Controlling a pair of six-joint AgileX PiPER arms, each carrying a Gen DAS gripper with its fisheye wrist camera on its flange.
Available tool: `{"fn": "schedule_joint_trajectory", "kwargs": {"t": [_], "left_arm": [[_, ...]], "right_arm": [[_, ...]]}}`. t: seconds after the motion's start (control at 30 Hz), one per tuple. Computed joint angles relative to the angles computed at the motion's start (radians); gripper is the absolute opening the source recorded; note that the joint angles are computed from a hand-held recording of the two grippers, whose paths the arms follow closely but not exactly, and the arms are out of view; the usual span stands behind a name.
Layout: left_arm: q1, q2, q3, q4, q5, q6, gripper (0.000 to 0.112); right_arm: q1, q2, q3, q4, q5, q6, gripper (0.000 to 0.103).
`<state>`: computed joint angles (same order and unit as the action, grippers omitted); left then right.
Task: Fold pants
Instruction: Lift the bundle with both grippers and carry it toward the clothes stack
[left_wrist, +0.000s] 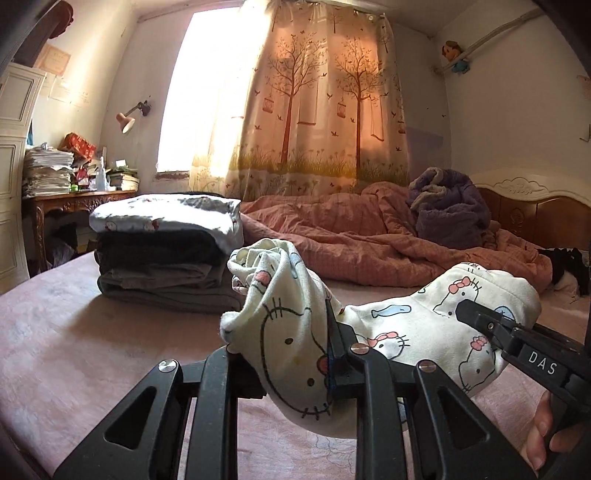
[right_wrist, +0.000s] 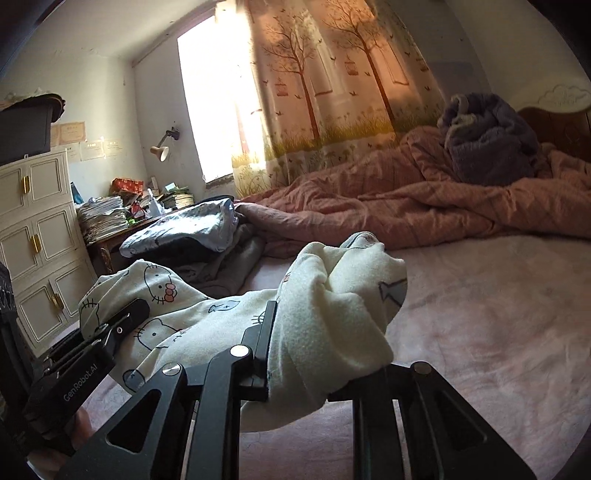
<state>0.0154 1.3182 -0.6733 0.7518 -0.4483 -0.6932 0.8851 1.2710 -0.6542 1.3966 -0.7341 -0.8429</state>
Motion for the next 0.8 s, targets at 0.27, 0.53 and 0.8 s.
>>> {"fn": "schedule_joint_trajectory", "kwargs": {"t": [0.27,0.53,0.8], "left_arm": [[0.079,-0.038,-0.069,0.092,0.004,-0.024,0.023],[0.204,0.055,-0.267,0.356,-0.047,-0.216,0.023],[0.319,0.276,-0.677,0.630,-0.090,-0.516,0.024]], "right_arm": [[0.081,0.041,-0.156,0.044,-0.073,-0.185,0.019],[0.010,0.192,-0.407,0.045,0.024,-0.289,0.019],[-0.075,0.484,-0.930,0.247,0.150,-0.648,0.019]]}}
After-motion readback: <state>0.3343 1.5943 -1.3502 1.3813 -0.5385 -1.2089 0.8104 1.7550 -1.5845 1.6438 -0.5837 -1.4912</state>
